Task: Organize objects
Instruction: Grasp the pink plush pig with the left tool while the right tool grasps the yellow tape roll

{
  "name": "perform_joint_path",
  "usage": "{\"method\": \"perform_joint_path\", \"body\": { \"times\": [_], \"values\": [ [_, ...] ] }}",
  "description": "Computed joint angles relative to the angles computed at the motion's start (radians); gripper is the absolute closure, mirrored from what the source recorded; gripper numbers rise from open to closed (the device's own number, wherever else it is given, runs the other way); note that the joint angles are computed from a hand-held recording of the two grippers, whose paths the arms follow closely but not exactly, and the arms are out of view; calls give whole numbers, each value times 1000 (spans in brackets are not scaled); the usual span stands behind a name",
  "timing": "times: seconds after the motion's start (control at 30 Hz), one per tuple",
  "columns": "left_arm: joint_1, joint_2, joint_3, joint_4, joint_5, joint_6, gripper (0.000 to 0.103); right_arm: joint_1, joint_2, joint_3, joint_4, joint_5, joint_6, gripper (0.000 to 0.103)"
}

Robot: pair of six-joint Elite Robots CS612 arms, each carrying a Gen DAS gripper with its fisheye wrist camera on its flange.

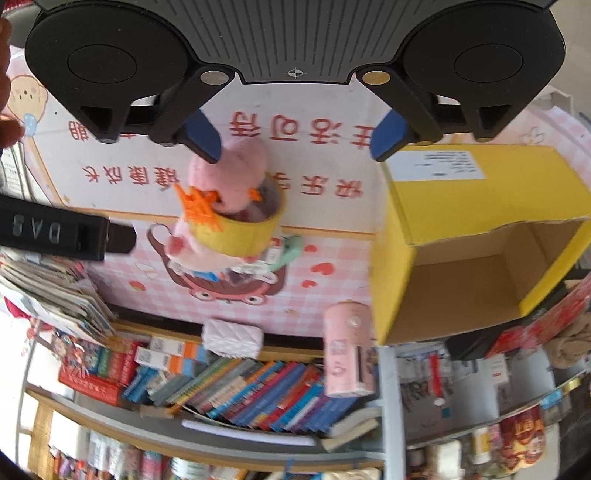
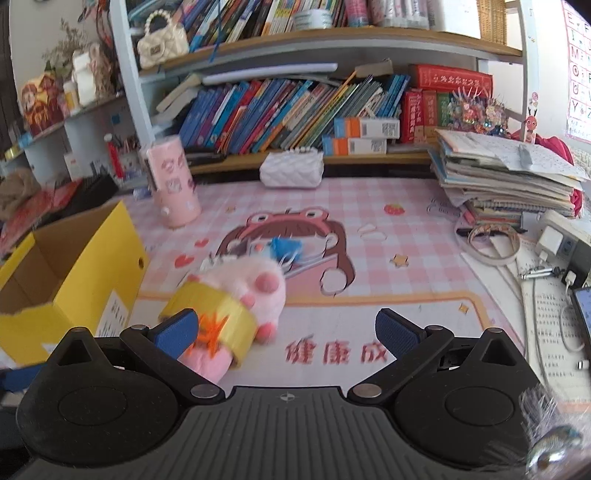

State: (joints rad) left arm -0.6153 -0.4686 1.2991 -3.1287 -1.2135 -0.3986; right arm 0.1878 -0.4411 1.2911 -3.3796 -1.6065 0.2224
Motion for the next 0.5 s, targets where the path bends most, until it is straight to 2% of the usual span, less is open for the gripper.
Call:
{"method": "perform_joint_path", "body": {
  "times": [0.2, 0.33, 0.5],
  "values": [
    [-7, 40, -73, 41, -53, 66, 20, -23, 7, -9, -7, 31, 15, 2],
    [-17, 76, -135, 90, -30, 122, 21, -34, 11, -13, 0, 33, -3, 2],
    [-23, 116, -208, 140, 8, 158, 41, -46, 15, -17, 1, 38, -22, 2]
  ]
}}
